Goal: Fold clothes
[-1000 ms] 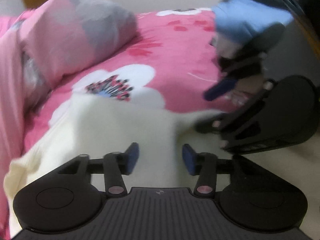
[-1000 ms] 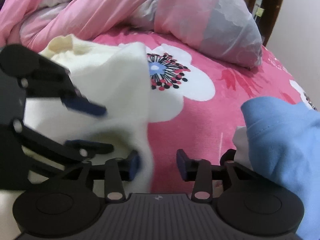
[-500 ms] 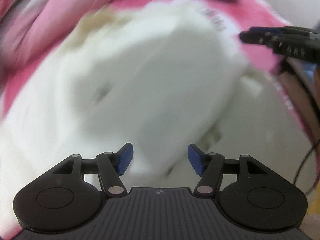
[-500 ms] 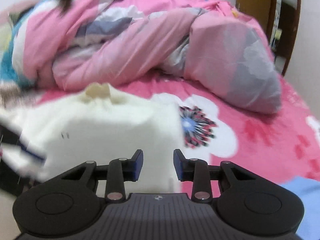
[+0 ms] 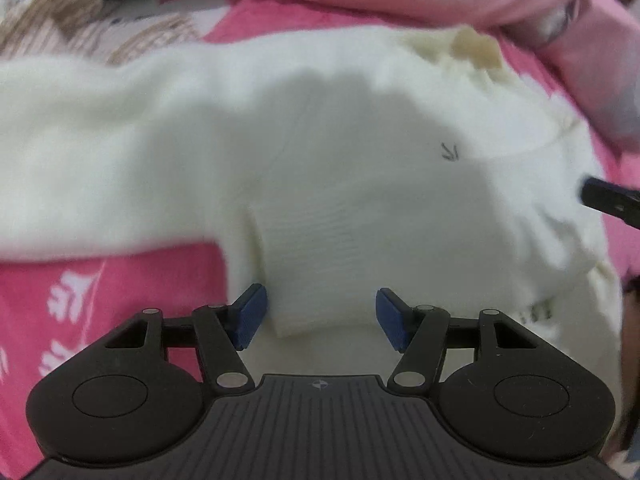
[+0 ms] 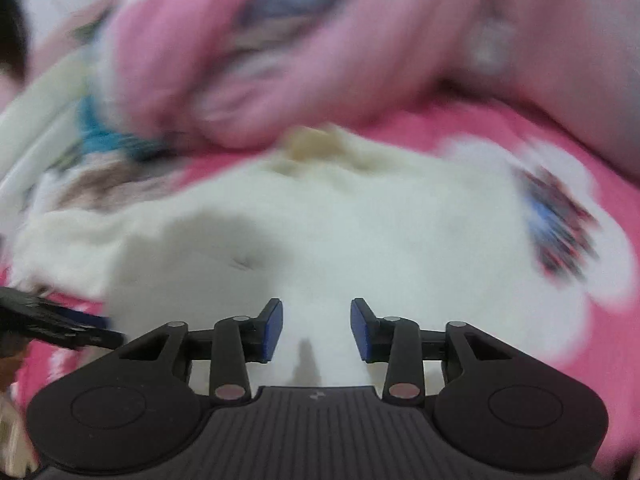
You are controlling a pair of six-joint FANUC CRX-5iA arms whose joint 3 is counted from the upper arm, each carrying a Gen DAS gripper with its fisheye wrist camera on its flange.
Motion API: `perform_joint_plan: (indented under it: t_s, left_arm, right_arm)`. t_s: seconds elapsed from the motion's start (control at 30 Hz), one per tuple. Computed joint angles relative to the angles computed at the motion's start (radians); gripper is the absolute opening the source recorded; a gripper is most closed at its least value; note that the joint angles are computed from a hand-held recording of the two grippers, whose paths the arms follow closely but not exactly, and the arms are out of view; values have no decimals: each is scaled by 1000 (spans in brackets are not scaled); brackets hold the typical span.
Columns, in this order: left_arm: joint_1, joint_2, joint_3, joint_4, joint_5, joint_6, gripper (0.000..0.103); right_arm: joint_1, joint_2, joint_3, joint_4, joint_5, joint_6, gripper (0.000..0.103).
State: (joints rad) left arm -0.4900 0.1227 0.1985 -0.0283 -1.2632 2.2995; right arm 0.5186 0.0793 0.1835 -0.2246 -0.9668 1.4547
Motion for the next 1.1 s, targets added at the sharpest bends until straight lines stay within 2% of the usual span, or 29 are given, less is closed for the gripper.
perform_joint_plan:
  t_s: [0.1,0.23,0.4,0.5,0.6,0.67,0.7,0.73,0.77,0.83,1.0,1.1]
  left_arm:
    - [-2,-36,-51,22,39,32,61]
    - [6,-81,-127,40,114,119,61]
    - [7,-103,-162,-7,190,234,60]
    - [-1,-92,-158,-24,189,225,60]
    - [-18,-79,-144,-59,184,213,54]
    - [-45,-61,-108,-119,147,212,41]
    - [-62,-51,-86,-158,129,221,32]
    - [-74,-46,-75,-185,124,229,23]
    - [-78,-44,-73,-196,132,232,15]
    - [-80,-40,-63,-205,136,240,9]
    - [-85,-56,-10,-298,146,251,8]
    - [-80,-53,20,-352,150,206,8]
  right_arm:
    - [-9,136,205,-149,-129,281,47]
    - [18,345,483,-228,-338,531,49]
    - [65,567,773,-216,-549,641,49]
    - [67,663,923,-244,-685,675,49]
    - [71,730,1035,-256,-782,706,48]
    - [73,760,1094,-262,-835,709,41]
    - [72,788,1149,-273,-880,701,22]
    - [72,809,1193,-283,-915,697,12]
    - [79,807,1195,-271,-922,713,10]
    - [85,759,1120,-248,-877,763,6]
    - [60,696,1063,-259,-776,695,5]
    - [45,664,1027,-268,-693,665,5]
